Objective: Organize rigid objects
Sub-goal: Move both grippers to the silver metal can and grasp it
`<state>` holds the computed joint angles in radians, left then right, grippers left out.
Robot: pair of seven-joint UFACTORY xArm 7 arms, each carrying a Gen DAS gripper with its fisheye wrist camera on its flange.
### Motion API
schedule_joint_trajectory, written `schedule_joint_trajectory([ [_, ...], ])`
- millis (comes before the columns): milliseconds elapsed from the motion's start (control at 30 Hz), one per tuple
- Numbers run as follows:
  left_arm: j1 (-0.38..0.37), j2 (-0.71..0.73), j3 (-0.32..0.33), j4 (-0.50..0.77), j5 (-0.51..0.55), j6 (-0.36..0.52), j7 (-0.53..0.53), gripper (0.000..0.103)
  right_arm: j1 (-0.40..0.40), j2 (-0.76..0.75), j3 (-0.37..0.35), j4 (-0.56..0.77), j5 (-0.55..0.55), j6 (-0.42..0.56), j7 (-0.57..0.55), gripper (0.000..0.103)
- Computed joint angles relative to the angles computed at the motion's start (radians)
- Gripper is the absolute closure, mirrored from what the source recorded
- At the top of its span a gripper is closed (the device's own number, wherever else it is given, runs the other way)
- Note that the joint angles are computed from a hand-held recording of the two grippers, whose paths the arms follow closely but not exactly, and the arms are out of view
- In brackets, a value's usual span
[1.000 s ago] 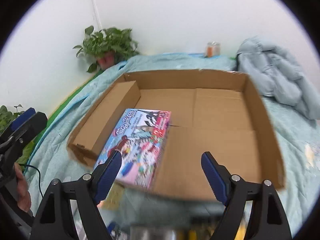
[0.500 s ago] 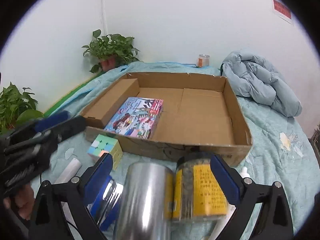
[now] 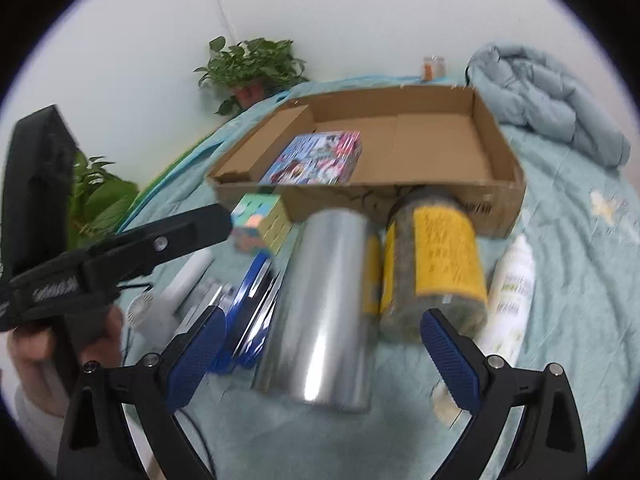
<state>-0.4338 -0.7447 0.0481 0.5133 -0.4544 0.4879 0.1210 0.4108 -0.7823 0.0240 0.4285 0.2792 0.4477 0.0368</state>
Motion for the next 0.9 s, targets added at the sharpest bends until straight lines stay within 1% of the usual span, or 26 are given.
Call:
schedule_joint_trajectory([
  [67, -0.047, -0.003, 0.05, -0.009, -0.052, 0.035, 0.026, 0.001, 0.033, -0.032, -0.029, -0.028, 0.029, 0.035, -0.013, 0.005],
  [100, -0.062, -0.004, 0.065, -0.02, -0.078, 0.045, 0.039, 0.001, 0.041, -0.044, -0.038, -0.04, 0.042, 0.05, -0.017, 0.005],
  [167, -0.073, -0.004, 0.074, -0.031, -0.109, 0.061, 0.063, 0.001, 0.059, -0.052, -0.051, -0.058, 0.068, 0.05, -0.031, 0.006],
  [233, -0.088, 0.005, 0.091, -0.033, -0.145, 0.098, 0.093, 0.001, 0.09, -0.028, -0.077, -0.054, 0.102, 0.044, -0.06, 0.01],
  [300, -0.106, 0.013, 0.11, -0.034, -0.191, 0.141, 0.138, 0.001, 0.115, 0.008, -0.095, -0.043, 0.139, 0.025, -0.087, 0.02],
  [333, -0.105, 0.015, 0.109, -0.031, -0.208, 0.159, 0.156, 0.001, 0.109, 0.03, -0.091, -0.037, 0.145, 0.018, -0.09, 0.021],
  [367, -0.102, 0.015, 0.105, -0.033, -0.223, 0.174, 0.174, 0.001, 0.092, 0.06, -0.077, -0.024, 0.142, 0.019, -0.08, 0.026],
  [433, -0.09, 0.012, 0.088, -0.035, -0.246, 0.203, 0.193, 0.001, 0.093, 0.073, -0.082, -0.019, 0.168, 0.02, -0.084, 0.027],
  [500, -0.083, 0.007, 0.078, -0.04, -0.273, 0.234, 0.207, 0.001, 0.083, 0.063, -0.07, -0.022, 0.173, 0.035, -0.082, 0.027],
  [600, -0.071, -0.019, 0.082, -0.063, -0.318, 0.322, 0.216, 0.001, 0.07, 0.011, -0.06, -0.037, 0.171, 0.105, -0.076, 0.027],
  [633, -0.058, -0.041, 0.069, -0.077, -0.321, 0.346, 0.208, 0.001, 0.066, -0.013, -0.059, -0.044, 0.167, 0.136, -0.077, 0.027],
  [700, -0.043, -0.117, 0.05, -0.126, -0.336, 0.383, 0.201, 0.001, 0.057, -0.078, -0.055, -0.065, 0.16, 0.209, -0.076, 0.027],
  [767, -0.031, -0.196, 0.042, -0.17, -0.35, 0.421, 0.179, 0.001, 0.057, -0.134, -0.068, -0.083, 0.166, 0.277, -0.089, 0.026],
  [833, -0.003, -0.274, 0.021, -0.199, -0.332, 0.457, 0.131, 0.002, 0.048, -0.18, -0.067, -0.091, 0.164, 0.343, -0.096, 0.026],
  [900, 0.043, -0.368, -0.02, -0.217, -0.264, 0.462, 0.086, 0.002, 0.038, -0.211, -0.076, -0.088, 0.163, 0.402, -0.109, 0.026],
])
